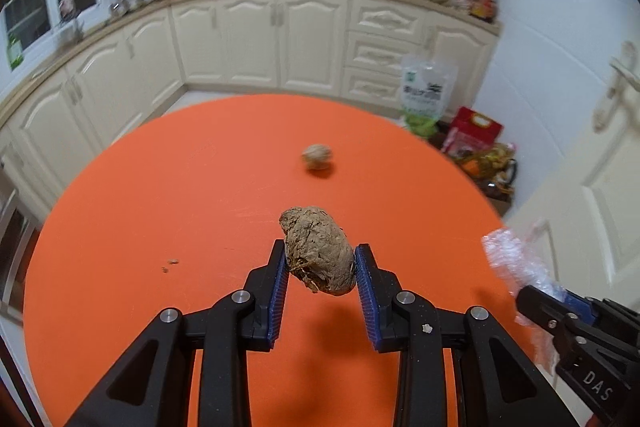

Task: Collect trash
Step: 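Carry the brown lump in the left tool and wrap in the right tool to the bin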

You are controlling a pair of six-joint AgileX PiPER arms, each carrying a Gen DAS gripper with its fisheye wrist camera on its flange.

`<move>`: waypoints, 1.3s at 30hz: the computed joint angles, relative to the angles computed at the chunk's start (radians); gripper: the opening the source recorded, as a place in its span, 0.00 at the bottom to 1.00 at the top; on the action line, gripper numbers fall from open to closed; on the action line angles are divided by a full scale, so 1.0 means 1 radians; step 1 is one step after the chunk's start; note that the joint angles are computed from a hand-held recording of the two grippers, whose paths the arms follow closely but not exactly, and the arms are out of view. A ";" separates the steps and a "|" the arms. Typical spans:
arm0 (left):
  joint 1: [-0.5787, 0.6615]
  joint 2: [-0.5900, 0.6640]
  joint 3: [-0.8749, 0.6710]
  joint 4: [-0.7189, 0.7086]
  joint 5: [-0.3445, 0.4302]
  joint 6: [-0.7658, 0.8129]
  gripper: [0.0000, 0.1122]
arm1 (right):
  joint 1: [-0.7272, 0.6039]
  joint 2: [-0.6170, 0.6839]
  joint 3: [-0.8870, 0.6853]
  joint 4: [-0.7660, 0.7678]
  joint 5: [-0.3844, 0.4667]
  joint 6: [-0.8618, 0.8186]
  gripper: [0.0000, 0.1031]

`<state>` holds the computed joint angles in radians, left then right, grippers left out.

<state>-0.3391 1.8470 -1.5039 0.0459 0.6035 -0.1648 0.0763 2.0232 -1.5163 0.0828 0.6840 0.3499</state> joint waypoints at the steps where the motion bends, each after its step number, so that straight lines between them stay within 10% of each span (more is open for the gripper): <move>1: -0.018 -0.026 0.031 0.012 -0.019 -0.012 0.26 | 0.001 -0.031 0.036 -0.013 -0.015 0.010 0.22; 13: -0.270 -0.229 0.309 0.116 -0.107 -0.143 0.26 | -0.109 -0.415 0.483 -0.163 -0.118 0.189 0.22; 26: -0.444 -0.084 0.134 0.023 0.041 -0.063 0.26 | -0.301 -0.652 0.743 -0.230 -0.095 0.215 0.22; 39: -0.467 0.365 -0.497 -0.119 0.481 0.068 0.26 | -0.484 -0.661 0.849 -0.130 -0.138 0.039 0.22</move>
